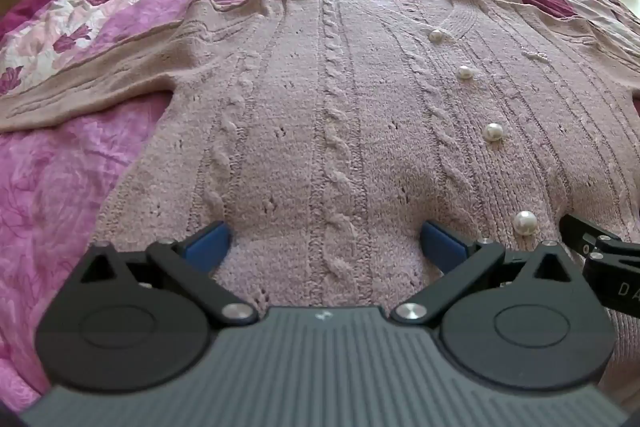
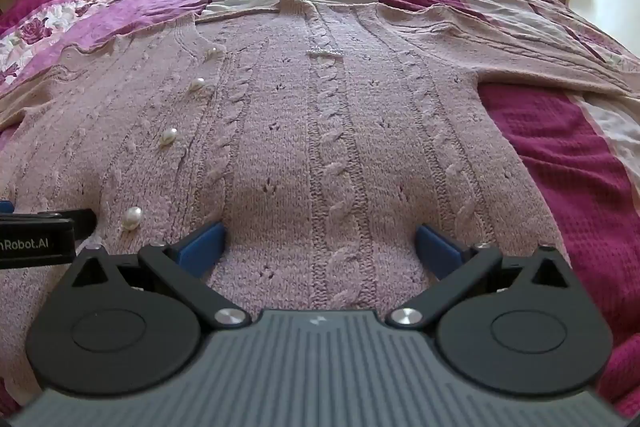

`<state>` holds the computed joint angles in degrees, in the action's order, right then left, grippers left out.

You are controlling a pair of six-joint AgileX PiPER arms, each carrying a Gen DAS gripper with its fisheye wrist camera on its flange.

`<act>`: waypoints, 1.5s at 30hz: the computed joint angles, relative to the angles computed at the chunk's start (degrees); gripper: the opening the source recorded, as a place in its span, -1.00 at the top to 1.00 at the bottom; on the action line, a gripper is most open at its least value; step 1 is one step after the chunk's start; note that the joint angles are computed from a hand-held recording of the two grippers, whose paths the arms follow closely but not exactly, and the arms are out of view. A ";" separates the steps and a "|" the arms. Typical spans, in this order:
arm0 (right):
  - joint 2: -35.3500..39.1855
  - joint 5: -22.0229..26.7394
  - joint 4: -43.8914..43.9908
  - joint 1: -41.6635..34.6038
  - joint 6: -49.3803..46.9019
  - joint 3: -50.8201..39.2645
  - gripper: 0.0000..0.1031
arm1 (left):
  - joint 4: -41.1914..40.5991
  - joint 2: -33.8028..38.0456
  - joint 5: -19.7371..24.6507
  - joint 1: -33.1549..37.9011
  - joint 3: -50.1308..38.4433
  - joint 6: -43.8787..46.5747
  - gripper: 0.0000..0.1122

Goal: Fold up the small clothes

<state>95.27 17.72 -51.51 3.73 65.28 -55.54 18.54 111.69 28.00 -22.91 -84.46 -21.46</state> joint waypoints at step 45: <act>0.09 0.28 -0.95 0.33 0.98 -0.01 -1.00 | 0.08 -0.03 -0.23 0.05 0.18 -0.07 -0.84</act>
<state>95.36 18.00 -52.47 4.06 66.26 -55.55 18.61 111.66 27.77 -22.85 -84.29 -21.53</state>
